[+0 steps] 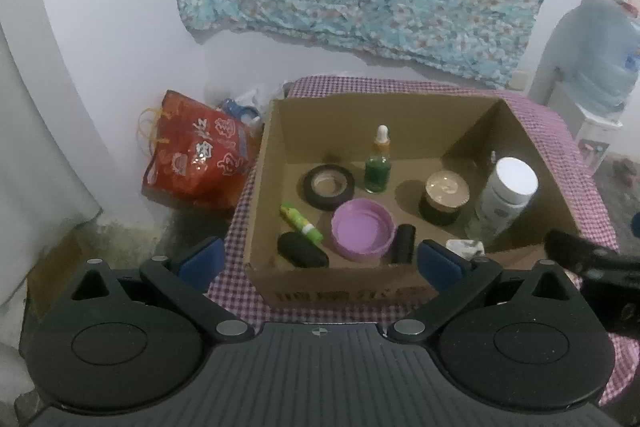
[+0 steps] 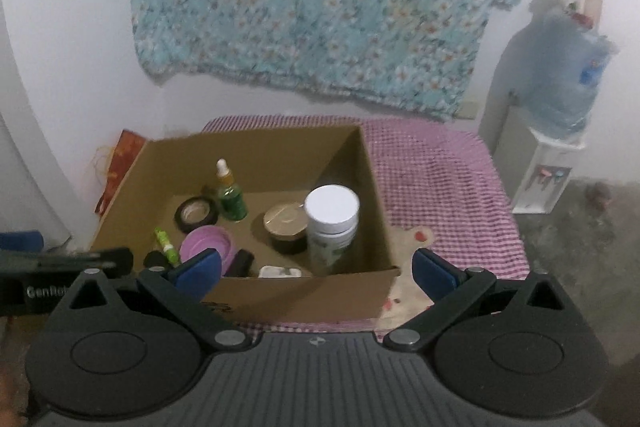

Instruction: Organize rigid objects

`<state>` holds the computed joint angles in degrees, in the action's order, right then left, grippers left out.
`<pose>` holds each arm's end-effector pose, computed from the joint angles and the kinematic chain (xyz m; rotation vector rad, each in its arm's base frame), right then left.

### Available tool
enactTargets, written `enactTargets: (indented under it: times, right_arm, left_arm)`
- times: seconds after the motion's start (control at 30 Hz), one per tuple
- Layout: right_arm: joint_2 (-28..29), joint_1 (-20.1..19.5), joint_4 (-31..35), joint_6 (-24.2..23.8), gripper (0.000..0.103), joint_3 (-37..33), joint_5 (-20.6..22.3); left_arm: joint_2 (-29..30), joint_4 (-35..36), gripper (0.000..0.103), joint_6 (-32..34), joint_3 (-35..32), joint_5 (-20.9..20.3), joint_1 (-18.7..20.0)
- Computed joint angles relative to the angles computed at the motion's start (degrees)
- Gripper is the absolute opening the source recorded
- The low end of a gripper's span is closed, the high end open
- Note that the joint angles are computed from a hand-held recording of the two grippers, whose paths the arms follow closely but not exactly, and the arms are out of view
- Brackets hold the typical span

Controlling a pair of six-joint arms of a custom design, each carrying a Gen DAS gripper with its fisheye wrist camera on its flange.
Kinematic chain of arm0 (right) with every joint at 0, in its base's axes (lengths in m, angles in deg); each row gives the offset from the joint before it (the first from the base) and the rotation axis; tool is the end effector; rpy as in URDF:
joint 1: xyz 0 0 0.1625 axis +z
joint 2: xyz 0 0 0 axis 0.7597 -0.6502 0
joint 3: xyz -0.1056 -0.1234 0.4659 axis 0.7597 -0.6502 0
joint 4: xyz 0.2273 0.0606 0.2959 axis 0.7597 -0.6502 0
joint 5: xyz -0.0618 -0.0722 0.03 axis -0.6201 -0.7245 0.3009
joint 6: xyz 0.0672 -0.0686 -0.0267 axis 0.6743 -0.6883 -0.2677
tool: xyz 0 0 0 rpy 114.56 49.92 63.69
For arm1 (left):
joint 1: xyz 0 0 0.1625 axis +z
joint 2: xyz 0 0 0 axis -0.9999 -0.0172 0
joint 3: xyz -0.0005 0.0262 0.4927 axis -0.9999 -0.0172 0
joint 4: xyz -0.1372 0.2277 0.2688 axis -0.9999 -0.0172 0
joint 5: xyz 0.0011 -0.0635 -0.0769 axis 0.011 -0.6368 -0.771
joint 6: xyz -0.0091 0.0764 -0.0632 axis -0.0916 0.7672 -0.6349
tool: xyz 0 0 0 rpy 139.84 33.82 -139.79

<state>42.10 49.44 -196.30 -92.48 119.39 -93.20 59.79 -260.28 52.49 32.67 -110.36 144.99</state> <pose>0.2294 -0.8203 0.2017 0.7476 -2.2952 1.0464 -0.2633 -0.7897 0.1753 0.2095 2.0378 -1.0130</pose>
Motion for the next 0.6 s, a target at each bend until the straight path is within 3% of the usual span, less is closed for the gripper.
enactTargets:
  times: [0.6]
  right_arm:
    - [3.21, -0.08, 10.0, 3.41, 0.103, -7.61, -3.44]
  left_arm:
    - [0.52, 9.54, 0.102, -3.69, -2.6, 0.82, 1.04]
